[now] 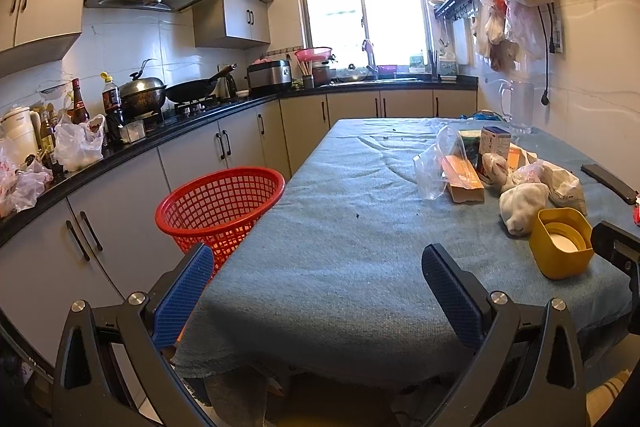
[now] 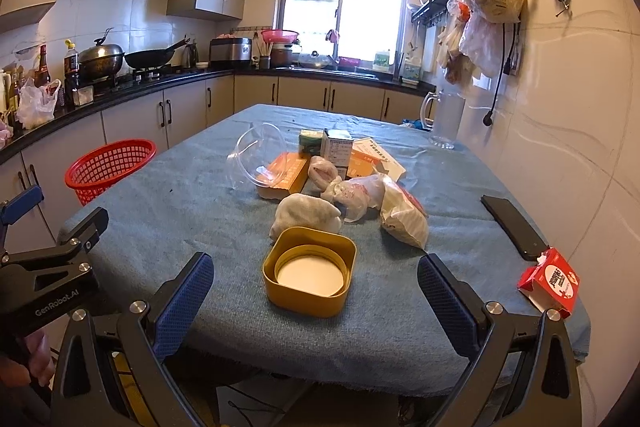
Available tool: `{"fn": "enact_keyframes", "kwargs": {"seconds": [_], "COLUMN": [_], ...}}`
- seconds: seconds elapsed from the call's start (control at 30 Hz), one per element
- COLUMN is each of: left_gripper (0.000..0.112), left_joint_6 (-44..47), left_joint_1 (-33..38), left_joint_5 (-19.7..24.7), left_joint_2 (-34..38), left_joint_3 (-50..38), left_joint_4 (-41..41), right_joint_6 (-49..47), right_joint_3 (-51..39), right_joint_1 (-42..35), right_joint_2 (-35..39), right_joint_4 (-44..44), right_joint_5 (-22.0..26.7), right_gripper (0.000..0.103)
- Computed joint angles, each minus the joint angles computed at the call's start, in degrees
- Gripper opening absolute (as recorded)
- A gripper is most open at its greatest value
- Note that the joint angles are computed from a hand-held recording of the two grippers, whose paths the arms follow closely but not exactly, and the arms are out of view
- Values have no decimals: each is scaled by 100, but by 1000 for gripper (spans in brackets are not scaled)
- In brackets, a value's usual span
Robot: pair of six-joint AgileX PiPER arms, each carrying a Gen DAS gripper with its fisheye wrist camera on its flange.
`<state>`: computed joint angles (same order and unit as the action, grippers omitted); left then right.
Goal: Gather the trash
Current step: 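Grasp the white cloth wad with the left tool while the right tool grasps the yellow container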
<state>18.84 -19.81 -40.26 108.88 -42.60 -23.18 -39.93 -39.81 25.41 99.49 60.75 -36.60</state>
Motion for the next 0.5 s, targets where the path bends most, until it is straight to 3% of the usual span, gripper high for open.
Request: {"fn": "enact_keyframes", "kwargs": {"seconds": [0.2, 0.37, 0.5], "left_gripper": [103, 103, 103], "left_joint_6": [-203, -816, -1517], "left_joint_1": [121, 347, 481], "left_joint_5": [485, 1290, 1677], "left_joint_2": [-3, -3, 31], "left_joint_3": [-202, -621, -850], "left_joint_4": [496, 1293, 2097], "right_joint_6": [1183, 2662, 2880], "right_joint_3": [187, -29, -299], "right_joint_1": [-748, -1342, -1399], "right_joint_2": [-152, 70, 318], "right_joint_4": [-1295, -3230, -3591], "right_joint_5": [652, 1550, 1812], "right_gripper": [103, 97, 90]}}
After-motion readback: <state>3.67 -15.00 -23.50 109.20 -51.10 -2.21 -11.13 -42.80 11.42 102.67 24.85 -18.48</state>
